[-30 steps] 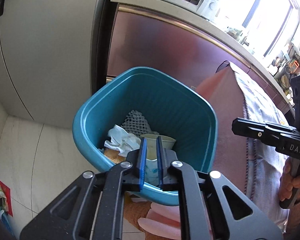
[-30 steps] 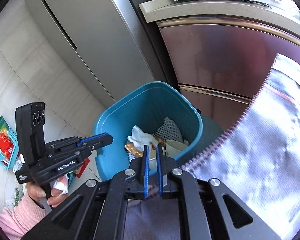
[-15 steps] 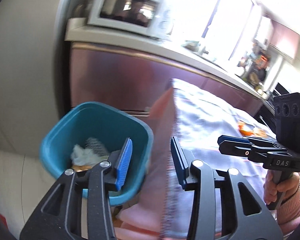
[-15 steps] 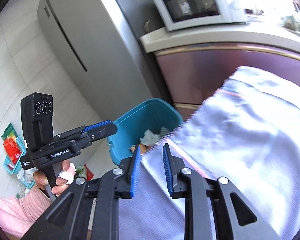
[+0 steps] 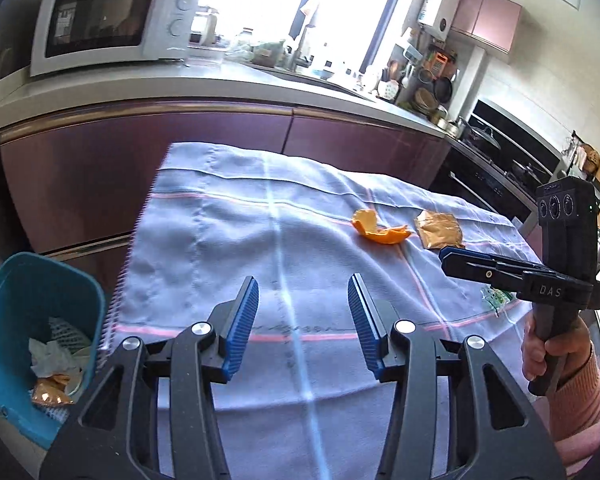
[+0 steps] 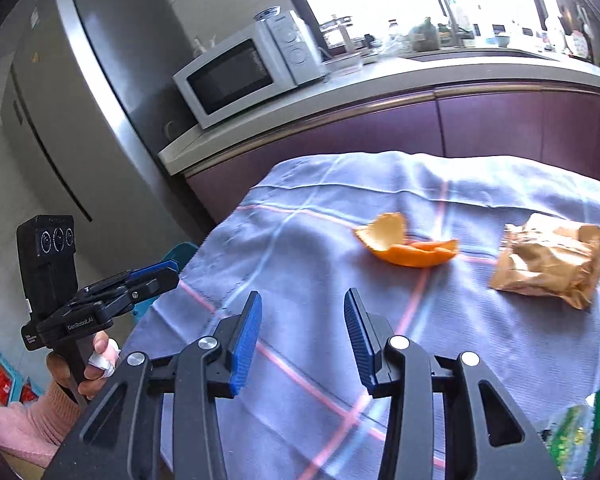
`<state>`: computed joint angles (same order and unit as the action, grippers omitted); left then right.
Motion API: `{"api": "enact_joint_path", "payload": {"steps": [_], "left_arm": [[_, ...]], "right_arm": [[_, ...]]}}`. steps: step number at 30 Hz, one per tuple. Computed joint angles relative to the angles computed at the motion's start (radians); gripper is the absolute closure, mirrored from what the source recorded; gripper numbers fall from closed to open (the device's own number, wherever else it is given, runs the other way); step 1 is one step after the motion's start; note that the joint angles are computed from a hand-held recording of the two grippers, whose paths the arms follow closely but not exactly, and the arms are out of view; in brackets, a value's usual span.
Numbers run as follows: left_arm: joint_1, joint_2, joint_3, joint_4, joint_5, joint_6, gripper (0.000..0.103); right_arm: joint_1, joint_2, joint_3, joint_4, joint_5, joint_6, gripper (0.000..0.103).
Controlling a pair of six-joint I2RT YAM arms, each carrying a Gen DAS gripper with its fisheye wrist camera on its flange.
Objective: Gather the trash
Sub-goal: 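Move both open grippers back over the orange peel and gold wrapper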
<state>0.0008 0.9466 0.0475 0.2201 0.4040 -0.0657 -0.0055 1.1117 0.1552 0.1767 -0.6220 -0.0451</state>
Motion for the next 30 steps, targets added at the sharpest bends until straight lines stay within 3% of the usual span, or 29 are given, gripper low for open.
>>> {"api": "enact_joint_path", "payload": {"steps": [3,5,9,13,19,30], "left_arm": [[-0.192,0.218,0.066,0.156,-0.112,-0.088,0.057],[-0.272,0.340,0.125,0.208,-0.159,-0.122,0.057],[-0.382,0.544,0.257,0.243,-0.239,-0.160,0.057],[-0.449,0.677,0.379,0.216,-0.300,-0.181,0.057],[-0.451,0.815,0.527,0.163,-0.297,-0.203,0.057],[-0.445,0.974,0.700,0.094,-0.262,-0.230,0.055]], "right_arm": [[-0.169,0.036,0.027,-0.043,-0.061,-0.097,0.059],[-0.279,0.066,0.051,-0.077,-0.102,-0.171,0.054],[-0.428,0.196,0.118,-0.060,-0.131,-0.253,0.052],[-0.535,0.353,0.210,-0.039,-0.142,-0.285,0.048],[-0.597,0.565,0.371,-0.069,-0.157,-0.273,0.048],[-0.561,0.689,0.482,-0.100,-0.163,-0.222,0.044]]}}
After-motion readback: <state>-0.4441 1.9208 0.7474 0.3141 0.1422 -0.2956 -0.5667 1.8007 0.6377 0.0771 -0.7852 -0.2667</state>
